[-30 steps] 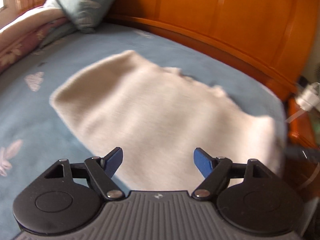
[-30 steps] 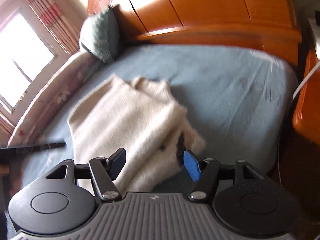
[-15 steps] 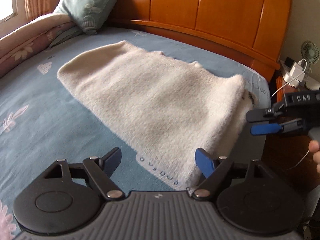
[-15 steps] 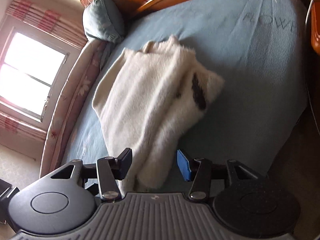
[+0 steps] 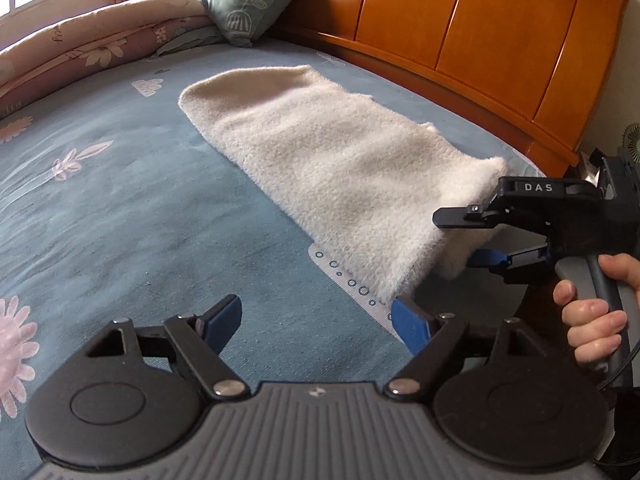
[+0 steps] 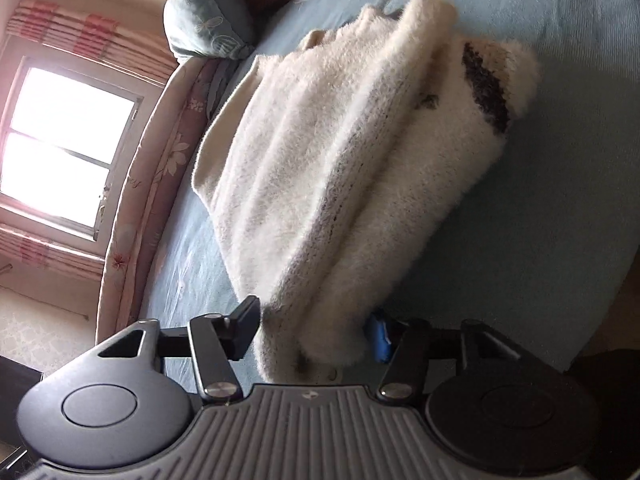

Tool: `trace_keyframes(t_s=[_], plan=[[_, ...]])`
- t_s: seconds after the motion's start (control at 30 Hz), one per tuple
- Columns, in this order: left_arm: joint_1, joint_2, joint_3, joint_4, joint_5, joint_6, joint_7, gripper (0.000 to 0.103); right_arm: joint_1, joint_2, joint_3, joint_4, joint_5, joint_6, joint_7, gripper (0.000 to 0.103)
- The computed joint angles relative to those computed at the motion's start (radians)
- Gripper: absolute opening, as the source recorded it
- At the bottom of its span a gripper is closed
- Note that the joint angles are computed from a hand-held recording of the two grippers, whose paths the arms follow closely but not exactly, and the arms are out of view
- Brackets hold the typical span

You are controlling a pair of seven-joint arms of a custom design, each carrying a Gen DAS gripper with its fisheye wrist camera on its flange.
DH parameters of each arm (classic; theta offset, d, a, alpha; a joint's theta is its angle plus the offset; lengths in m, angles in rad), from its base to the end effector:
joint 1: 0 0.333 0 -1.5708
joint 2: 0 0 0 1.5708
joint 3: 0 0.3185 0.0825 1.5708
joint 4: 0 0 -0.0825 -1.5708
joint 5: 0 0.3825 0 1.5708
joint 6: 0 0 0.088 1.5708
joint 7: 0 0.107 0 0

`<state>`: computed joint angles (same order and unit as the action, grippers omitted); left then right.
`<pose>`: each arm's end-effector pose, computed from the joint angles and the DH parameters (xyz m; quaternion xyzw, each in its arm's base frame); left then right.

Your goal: Fold clothes

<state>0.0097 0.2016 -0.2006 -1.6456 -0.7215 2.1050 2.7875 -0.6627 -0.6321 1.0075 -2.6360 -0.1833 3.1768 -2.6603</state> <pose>0.6343 -0.1435 0.5375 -0.2173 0.9060 -0.3625 0.0233 0.4107 0.1939 0.4538 -0.0918 0.8706 -0.1070 0.4713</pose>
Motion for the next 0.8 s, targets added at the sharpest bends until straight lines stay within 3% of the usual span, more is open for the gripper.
trace_keyframes(t_s=[0.07,0.2,0.27,0.4,0.5,0.67,0.73,0.8], plan=[[0.002,0.004,0.000,0.006,-0.008,-0.011,-0.012,0.084,0.015,-0.002,-0.017,0.004,-0.009,-0.009,-0.024,0.057],[0.002,0.006,-0.005,0.011,-0.010,-0.044,-0.019,0.084,0.152,0.033,-0.123,-0.005,-0.028,-0.119,-0.046,0.059],[0.002,-0.002,-0.010,0.004,-0.021,-0.058,0.024,0.084,0.233,-0.021,-0.179,-0.025,-0.037,-0.212,-0.044,0.059],[-0.012,0.000,-0.029,0.012,-0.046,-0.115,0.144,0.084,0.270,-0.177,-0.228,-0.054,-0.113,-0.335,-0.035,0.059],[-0.030,0.004,-0.050,0.015,-0.079,-0.161,0.292,0.084,0.224,-0.207,-0.254,-0.060,-0.206,-0.279,-0.044,0.062],[-0.079,0.028,-0.071,0.021,-0.084,-0.208,0.420,0.084,0.031,-0.176,-0.195,-0.076,-0.282,-0.014,-0.050,0.065],[-0.098,0.045,-0.080,0.031,-0.071,-0.226,0.451,0.084,-0.006,-0.135,-0.189,-0.092,-0.272,0.073,-0.079,0.065],[-0.118,0.070,-0.077,0.043,-0.030,-0.234,0.413,0.084,0.007,-0.119,-0.191,-0.107,-0.240,0.030,-0.094,0.064]])
